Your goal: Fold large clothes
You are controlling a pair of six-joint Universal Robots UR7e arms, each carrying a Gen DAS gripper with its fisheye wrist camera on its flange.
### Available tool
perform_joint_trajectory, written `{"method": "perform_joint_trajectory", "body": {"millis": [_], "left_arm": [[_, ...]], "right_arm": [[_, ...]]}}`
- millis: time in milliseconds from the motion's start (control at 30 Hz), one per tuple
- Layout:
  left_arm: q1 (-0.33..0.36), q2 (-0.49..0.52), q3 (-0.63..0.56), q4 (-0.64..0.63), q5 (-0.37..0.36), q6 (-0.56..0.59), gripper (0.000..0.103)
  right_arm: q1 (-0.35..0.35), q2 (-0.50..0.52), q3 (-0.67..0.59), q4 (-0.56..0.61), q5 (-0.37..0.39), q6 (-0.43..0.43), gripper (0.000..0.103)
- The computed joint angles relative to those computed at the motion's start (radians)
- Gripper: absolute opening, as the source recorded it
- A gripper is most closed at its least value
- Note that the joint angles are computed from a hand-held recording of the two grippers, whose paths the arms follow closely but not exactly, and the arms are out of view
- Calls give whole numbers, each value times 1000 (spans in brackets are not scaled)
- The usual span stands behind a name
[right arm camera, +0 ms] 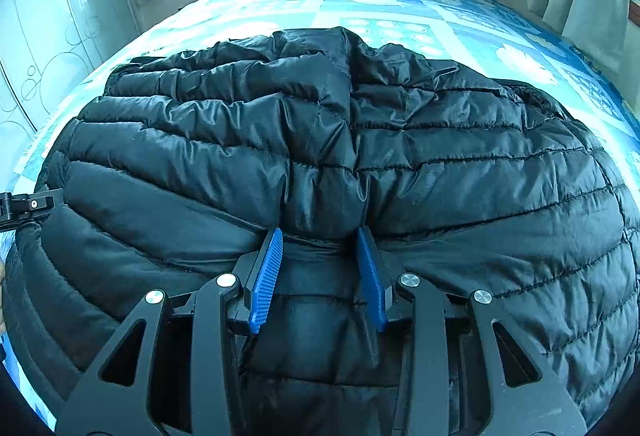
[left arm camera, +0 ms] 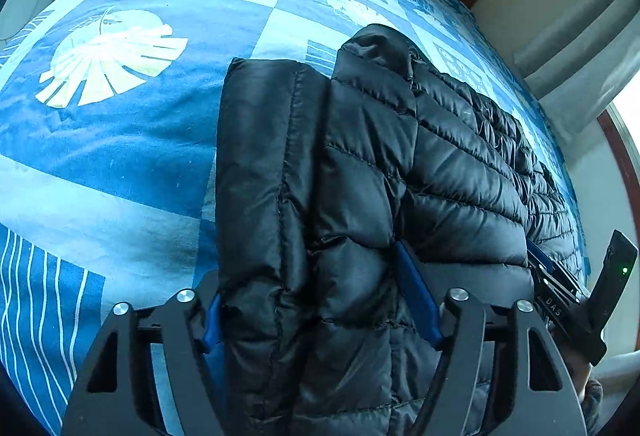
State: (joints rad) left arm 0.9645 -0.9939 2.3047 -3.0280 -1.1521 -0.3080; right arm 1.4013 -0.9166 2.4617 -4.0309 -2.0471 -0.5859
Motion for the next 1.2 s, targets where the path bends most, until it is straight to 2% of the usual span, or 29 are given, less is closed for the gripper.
{"method": "perform_joint_trajectory", "body": {"millis": [167, 267, 333, 467, 533, 600, 633, 733, 833, 1033, 1200], "left_arm": [[3, -12, 7, -14, -7, -42, 70], [9, -15, 1, -19, -25, -125, 71], [20, -8, 5, -52, -32, -181, 76], [1, 21, 25, -120, 12, -225, 77], [0, 31, 39, -167, -3, -231, 60], [9, 34, 52, -212, -39, -253, 50], [4, 36, 55, -223, -38, -257, 42], [-37, 32, 69, -239, 1, -273, 30], [-72, 18, 79, -251, 27, -306, 24], [-173, -17, 98, -249, 106, -340, 21], [-285, -47, 101, -217, 158, -374, 20]], "right_arm": [[-4, -5, 0, 5, 5, -2, 37], [-2, 3, 4, -9, 6, -2, 37], [-6, -1, 3, -5, 10, -4, 37], [-6, 0, 8, -15, 17, -1, 37], [-8, 0, 9, -19, 22, -1, 37], [-10, 3, 10, -27, 26, -3, 37], [-13, 3, 12, -33, 29, -6, 37], [-14, 1, 12, -30, 31, -6, 37], [-13, 4, 12, -33, 32, -5, 37], [-20, -15, 21, -22, 55, 3, 37], [-46, -128, 89, 32, 138, 54, 38]]}}
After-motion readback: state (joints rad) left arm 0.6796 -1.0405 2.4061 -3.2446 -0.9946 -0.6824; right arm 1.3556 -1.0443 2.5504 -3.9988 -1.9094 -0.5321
